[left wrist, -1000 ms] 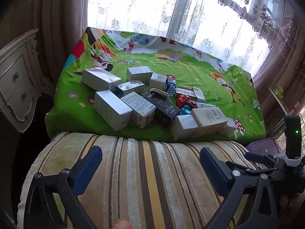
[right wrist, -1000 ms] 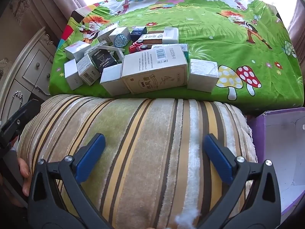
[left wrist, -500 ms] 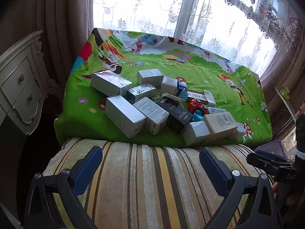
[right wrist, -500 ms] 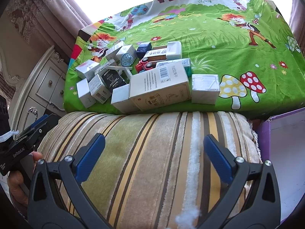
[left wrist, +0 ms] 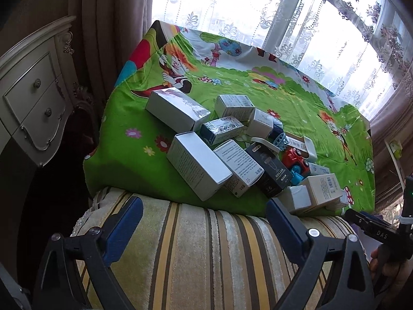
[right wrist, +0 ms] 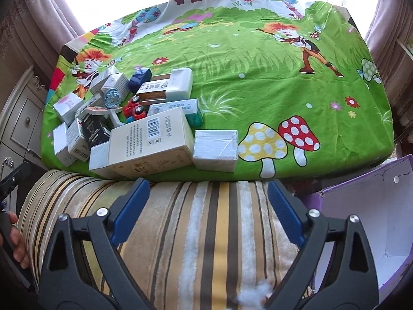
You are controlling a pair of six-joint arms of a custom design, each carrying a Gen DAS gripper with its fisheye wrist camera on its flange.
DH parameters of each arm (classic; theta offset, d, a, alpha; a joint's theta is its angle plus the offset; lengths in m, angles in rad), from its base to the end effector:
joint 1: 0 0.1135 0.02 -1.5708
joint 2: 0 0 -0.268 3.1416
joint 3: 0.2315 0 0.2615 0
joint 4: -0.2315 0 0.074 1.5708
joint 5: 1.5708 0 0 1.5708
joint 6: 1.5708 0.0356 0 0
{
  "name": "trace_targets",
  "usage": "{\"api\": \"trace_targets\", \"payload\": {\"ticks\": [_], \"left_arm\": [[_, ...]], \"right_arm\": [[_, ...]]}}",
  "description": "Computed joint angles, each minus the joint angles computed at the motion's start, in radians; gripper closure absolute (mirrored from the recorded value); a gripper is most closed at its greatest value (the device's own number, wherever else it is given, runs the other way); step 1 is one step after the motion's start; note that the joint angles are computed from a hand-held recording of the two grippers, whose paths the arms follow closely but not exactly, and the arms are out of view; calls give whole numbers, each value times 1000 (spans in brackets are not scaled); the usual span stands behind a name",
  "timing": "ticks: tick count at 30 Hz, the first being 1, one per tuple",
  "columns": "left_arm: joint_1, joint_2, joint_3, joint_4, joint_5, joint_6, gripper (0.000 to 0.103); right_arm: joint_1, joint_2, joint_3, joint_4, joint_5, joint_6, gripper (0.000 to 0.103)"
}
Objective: Organize rigid objects
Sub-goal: 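Grasp the small white box at the front of the pile with the right tool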
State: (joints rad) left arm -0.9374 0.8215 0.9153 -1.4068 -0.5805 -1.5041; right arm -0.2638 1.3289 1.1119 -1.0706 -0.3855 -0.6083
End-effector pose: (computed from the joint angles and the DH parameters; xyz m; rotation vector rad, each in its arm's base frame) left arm 0.0819 -0.0785 0.2930 -0.7954 2.3840 -0.0485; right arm 0.2421 -0.0515 0.2748 -0.5383 2.6549 0.3160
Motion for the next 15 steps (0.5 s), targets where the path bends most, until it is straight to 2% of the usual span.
{"api": "trace_targets", "payload": {"ticks": [6,10,15], "left_arm": [[350,-11,-56,195,188,297,6],[526,-23,-117,304,313,374,6],[688,-120,-202,397,451,404,10]], "right_arm": [[61,21,-7,22,45,17,17],[86,56,4,35,58,28,24],[111,91,12,59,71,44,28]]}}
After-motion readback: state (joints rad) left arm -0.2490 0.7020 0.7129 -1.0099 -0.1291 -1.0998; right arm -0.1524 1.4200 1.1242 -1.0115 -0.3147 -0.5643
